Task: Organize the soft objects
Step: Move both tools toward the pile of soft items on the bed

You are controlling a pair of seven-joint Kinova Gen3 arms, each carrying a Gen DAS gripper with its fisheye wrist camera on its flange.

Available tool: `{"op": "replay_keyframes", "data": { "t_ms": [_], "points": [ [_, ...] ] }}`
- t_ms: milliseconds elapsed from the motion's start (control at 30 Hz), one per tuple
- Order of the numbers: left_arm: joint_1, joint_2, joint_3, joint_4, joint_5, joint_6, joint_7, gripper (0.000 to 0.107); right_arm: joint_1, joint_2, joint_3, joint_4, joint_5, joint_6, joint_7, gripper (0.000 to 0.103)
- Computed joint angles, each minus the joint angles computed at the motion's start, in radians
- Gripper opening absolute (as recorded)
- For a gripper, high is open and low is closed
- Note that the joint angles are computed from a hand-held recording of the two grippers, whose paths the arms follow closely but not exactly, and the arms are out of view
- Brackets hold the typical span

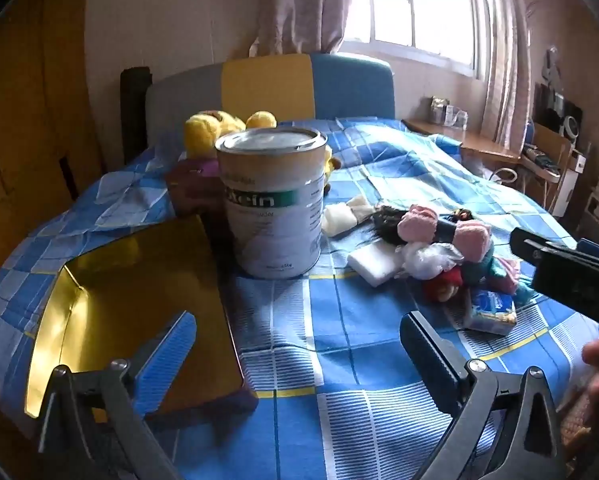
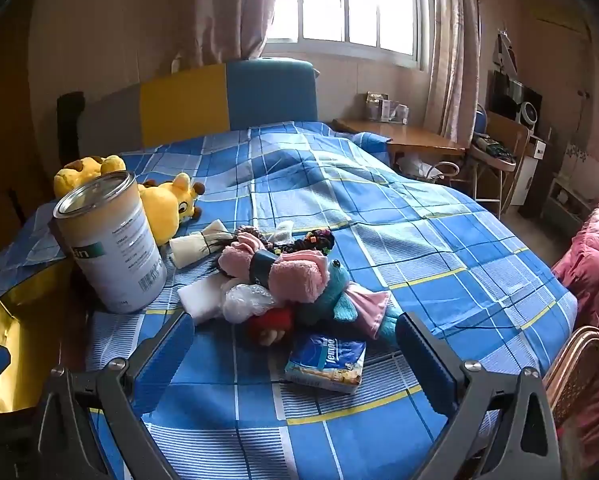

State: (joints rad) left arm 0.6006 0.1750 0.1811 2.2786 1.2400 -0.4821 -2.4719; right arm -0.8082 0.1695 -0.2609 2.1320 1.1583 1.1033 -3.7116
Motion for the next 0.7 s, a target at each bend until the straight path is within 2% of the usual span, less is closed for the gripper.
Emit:
{"op": "replay_keyframes", "data": {
  "t_ms": [233,367,700],
  "points": [
    [0.011,-0.005,0.008,0.012,-0.019,-0.030,0.020,0.103,0.011,-0.021,0.001,0.015,0.022,-0.011,-0.016,0.103],
    [0.011,-0.003,0.007,0.009,-0.019,-0.019,0.007,0.103,0.029,-0.034,0.002,0.023,0.028,-0.013,-0.022,0.103],
    [0.016,0.007,0.005,0.007,-0.011,-0.007,-0.014,0.103,0.115,-0.071,0.023,0.051,0.095,-0.050,-0.065,0.103]
  ]
}}
